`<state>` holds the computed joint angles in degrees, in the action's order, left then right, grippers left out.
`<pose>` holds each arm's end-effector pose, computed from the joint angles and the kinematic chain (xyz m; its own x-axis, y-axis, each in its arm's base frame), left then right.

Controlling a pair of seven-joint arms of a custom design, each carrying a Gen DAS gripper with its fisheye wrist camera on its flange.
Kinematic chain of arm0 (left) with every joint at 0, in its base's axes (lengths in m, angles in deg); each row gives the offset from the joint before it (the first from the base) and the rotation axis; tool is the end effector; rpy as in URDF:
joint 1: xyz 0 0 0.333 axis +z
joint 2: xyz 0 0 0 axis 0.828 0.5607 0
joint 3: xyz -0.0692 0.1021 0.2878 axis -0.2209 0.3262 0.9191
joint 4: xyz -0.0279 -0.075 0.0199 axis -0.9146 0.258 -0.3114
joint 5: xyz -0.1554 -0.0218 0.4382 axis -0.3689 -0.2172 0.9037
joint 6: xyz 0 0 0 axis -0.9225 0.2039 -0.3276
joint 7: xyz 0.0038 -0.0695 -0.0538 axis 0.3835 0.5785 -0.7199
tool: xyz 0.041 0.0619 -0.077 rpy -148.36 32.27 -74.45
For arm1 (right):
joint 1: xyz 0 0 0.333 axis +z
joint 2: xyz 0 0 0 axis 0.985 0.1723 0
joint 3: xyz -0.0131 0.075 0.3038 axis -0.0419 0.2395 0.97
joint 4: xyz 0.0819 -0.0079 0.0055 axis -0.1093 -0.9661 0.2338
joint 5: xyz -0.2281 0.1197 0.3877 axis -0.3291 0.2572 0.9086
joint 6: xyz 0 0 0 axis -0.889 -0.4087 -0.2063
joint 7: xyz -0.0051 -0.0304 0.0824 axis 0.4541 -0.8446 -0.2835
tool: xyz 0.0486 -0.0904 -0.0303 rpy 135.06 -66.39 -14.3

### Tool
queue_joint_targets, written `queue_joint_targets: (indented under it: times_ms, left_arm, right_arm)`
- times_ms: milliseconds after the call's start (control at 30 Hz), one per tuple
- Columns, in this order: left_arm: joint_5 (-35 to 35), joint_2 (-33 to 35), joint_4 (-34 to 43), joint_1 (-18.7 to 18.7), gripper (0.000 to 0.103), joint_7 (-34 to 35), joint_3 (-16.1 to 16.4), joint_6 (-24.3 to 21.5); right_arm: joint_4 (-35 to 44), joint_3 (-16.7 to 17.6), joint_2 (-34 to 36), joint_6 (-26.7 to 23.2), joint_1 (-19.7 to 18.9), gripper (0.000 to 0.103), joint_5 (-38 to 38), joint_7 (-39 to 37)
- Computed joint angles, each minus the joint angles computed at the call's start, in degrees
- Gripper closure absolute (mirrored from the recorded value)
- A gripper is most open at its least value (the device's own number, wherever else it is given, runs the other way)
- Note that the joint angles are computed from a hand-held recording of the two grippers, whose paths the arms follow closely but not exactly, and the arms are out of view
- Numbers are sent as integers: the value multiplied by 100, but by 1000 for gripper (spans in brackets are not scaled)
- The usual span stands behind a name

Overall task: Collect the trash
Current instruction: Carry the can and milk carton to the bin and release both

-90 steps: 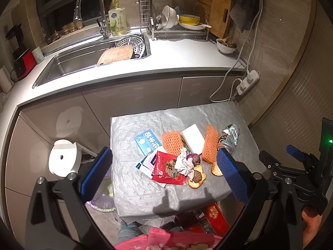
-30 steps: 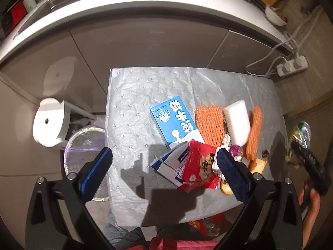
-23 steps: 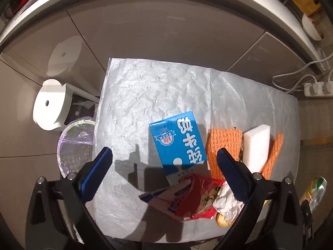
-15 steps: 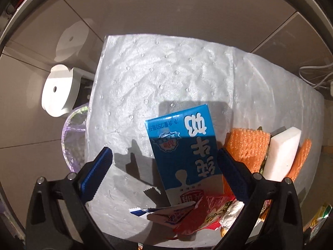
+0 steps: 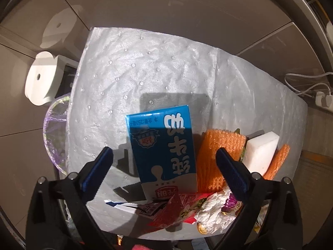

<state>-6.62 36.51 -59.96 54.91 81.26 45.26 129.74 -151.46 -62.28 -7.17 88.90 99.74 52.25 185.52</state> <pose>0.6973 -0.0958 0.4668 0.2331 -0.9691 0.0811 -0.9724 -0.2320 0.0228 0.4626 0.2881 0.4895 -0.3834 -0.8798 -0.2810 -0.7851 0.4707 -0.4026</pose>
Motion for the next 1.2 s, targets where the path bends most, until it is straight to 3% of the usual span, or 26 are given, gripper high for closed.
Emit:
queue_joint_targets:
  times_ms: [333,500,700,833,1200]
  left_arm:
    - [132,316,107,-97,8,-8,-29,-167]
    - [-5,321,27,-70,26,179,-54,-174]
    - [-1,223,-171,-54,35,476,-55,94]
    - [-143,130,-219,-7,37,732,-58,240]
    - [-691,-487,-480,254,37,1512,28,693]
  right_arm:
    - [-75,-186,405,251,43,35,208,-464]
    - [-169,-315,488,486,108,35,546,-908]
    - [-28,-265,642,414,108,39,514,-1240]
    - [90,-194,717,275,102,41,353,-1185]
    - [-231,-246,323,1073,18,41,668,-684]
